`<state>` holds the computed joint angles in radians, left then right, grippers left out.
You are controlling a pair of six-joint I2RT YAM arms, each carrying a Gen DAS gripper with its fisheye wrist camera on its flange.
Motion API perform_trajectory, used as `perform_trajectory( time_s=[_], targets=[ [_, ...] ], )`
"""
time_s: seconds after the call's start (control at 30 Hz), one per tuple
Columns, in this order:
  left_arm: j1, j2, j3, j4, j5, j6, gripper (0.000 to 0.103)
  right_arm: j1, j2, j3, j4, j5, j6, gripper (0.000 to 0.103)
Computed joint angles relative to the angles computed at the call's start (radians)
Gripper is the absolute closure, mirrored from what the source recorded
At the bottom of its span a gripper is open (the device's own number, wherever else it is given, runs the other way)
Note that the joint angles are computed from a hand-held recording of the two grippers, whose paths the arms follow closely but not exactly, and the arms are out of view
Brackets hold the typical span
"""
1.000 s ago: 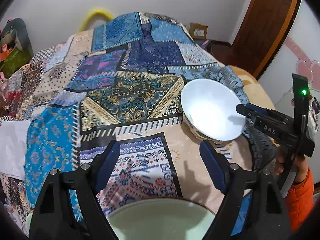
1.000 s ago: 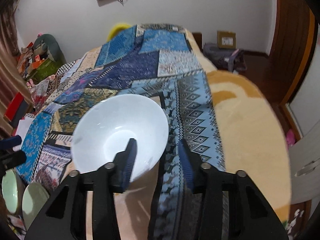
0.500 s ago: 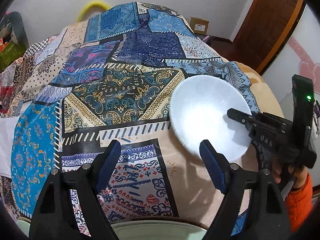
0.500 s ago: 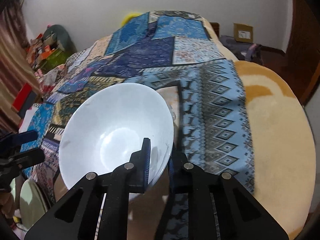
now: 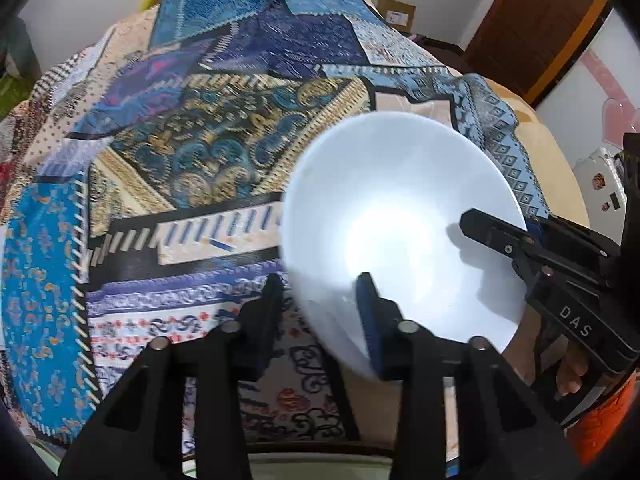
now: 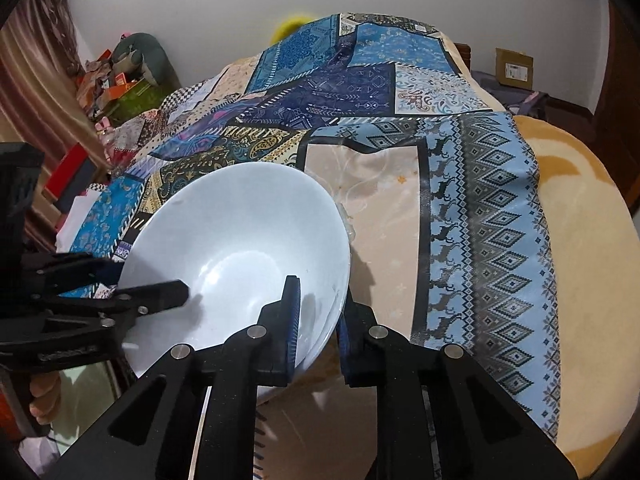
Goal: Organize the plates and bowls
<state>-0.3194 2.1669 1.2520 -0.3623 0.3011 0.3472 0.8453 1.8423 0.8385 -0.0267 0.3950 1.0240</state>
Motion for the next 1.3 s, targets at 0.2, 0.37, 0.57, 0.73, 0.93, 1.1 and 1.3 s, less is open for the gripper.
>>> perform_trajectory(
  time_s=[0.2, 0.37, 0.57, 0.73, 0.93, 1.1, 1.3],
  targets=[
    [-0.027, -0.053, -0.087, 0.085, -0.033, 0.0, 0.074, 0.03, 0.006, 0.041, -0.052, 0.043, 0.009, 0.088],
    [-0.003, -0.1, -0.113, 0.063, 0.0, 0.007, 0.074, 0.058, -0.017, 0.052, -0.09, 0.07, 0.039, 0.088],
    [0.031, -0.217, -0.184, 0.048, 0.031, 0.029, 0.074, 0.111, -0.066, 0.092, -0.176, 0.134, 0.077, 0.088],
    [0.07, -0.342, -0.245, 0.018, 0.065, 0.052, 0.074, 0.172, -0.092, 0.167, -0.292, 0.201, 0.113, 0.088],
    [0.132, -0.493, -0.302, -0.045, 0.107, 0.087, 0.074, 0.237, -0.089, 0.265, -0.412, 0.269, 0.152, 0.088],
    [0.202, -0.613, -0.338, -0.119, 0.146, 0.136, 0.074, 0.287, -0.072, 0.341, -0.49, 0.315, 0.185, 0.088],
    [0.311, -0.688, -0.354, -0.197, 0.204, 0.214, 0.074, 0.339, -0.021, 0.449, -0.564, 0.357, 0.218, 0.088]
  ],
)
